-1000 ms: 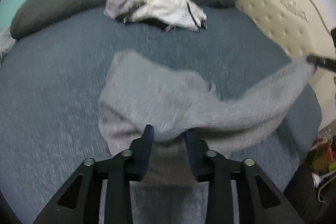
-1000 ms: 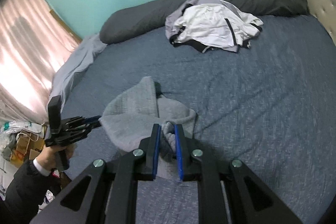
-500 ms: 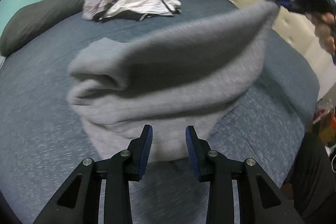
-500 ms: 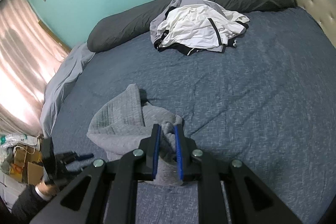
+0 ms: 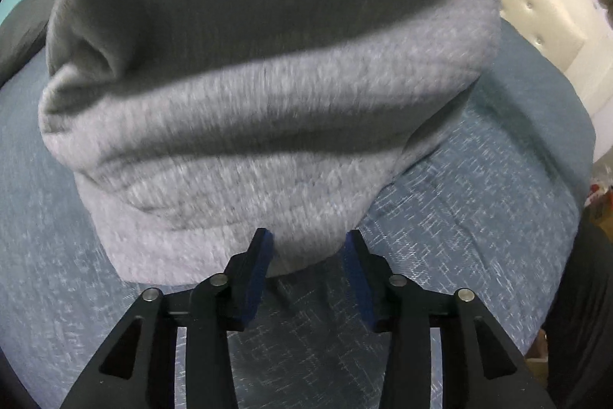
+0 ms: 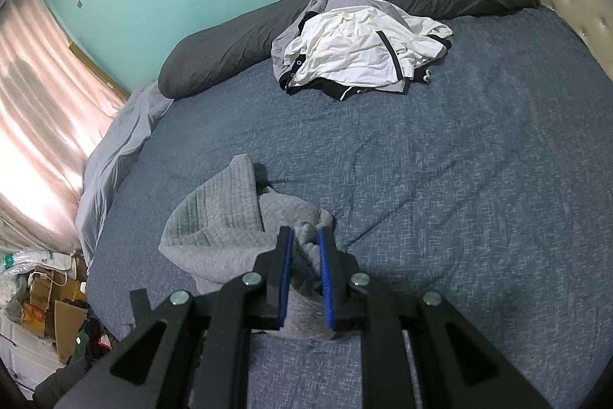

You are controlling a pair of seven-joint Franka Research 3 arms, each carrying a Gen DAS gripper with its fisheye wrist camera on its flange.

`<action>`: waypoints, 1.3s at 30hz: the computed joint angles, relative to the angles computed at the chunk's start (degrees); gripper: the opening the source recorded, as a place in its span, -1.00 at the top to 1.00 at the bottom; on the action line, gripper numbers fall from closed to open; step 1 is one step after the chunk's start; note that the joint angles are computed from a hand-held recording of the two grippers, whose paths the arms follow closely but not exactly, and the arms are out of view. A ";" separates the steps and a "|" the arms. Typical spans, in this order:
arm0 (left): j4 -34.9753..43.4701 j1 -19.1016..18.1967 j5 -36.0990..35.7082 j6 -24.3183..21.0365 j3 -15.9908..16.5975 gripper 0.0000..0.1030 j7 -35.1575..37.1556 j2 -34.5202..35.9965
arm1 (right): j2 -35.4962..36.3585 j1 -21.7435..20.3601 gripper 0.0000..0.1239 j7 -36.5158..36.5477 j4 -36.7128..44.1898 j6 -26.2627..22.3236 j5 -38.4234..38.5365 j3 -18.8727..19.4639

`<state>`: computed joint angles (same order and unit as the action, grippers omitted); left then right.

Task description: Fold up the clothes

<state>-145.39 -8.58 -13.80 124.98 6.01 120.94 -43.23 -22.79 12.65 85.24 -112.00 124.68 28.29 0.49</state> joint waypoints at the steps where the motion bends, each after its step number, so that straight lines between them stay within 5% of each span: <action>1: -0.25 0.40 0.63 0.40 -0.73 0.14 -0.60 0.19 | 0.02 0.03 0.78 -0.01 0.01 0.01 0.08 -0.02; 10: -4.48 0.20 4.74 6.60 -3.45 0.14 -4.66 -1.16 | -0.03 0.44 0.78 -0.62 0.06 -0.01 0.54 0.03; 20: -6.71 -2.61 5.72 7.36 -2.28 -0.11 -2.63 -3.84 | 0.38 0.06 0.78 -0.98 -0.32 0.02 0.92 -0.42; 29: -7.21 -1.81 8.88 11.32 -3.36 -0.09 -5.36 -1.43 | 0.40 0.00 0.78 -1.13 -0.99 0.37 1.18 -0.29; 34: -5.79 -0.99 9.60 11.53 -3.01 0.60 -6.23 0.43 | 0.39 0.01 0.78 -1.47 -1.05 0.35 1.21 -0.40; 39: -3.96 -1.20 8.14 10.10 -0.93 0.78 -3.72 0.23 | 0.11 0.00 0.78 -1.59 -1.40 0.41 1.46 -0.47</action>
